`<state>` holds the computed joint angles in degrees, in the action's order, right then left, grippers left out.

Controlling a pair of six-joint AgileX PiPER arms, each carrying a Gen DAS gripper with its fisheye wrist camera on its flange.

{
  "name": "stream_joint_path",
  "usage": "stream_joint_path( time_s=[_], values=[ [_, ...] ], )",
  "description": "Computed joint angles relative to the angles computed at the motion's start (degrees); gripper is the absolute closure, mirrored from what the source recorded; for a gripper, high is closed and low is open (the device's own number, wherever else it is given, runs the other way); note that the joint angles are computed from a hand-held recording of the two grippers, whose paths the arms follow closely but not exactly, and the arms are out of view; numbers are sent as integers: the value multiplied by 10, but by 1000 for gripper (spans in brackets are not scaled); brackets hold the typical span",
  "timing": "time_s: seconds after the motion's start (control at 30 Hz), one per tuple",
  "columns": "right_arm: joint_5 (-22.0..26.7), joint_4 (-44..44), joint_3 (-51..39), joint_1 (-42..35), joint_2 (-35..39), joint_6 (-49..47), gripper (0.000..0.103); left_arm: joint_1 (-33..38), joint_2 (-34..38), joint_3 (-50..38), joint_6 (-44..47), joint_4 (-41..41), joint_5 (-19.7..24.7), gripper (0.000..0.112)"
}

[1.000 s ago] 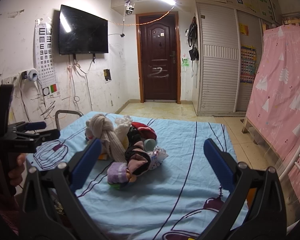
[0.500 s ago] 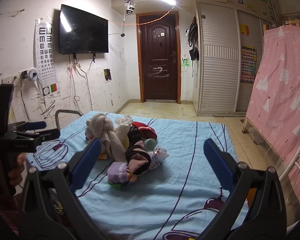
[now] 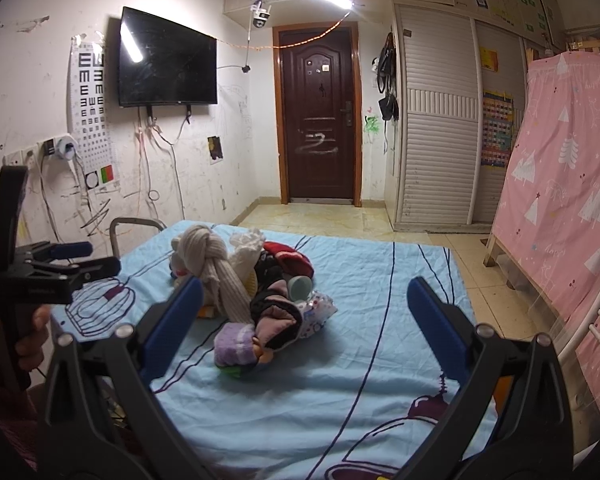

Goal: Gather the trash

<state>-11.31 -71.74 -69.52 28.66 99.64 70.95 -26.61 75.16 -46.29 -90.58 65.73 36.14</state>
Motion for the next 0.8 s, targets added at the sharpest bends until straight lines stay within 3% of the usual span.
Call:
stream_joint_path(
  time_s=[0.1,0.27,0.5,0.8],
  values=[
    [1,68,10,7,2,-66,5,0,2,5,-8,6,-2,19],
    [0,40,4,3,5,-39,5,5,20,3,-17,14,-13,19],
    [-8,67,-6,-2,35,-64,5,13,41,-17,12,-12,-19,19],
    [-38,-147,-34,-8,55,139,5,17,79,-61,60,-32,-24,19]
  ],
)
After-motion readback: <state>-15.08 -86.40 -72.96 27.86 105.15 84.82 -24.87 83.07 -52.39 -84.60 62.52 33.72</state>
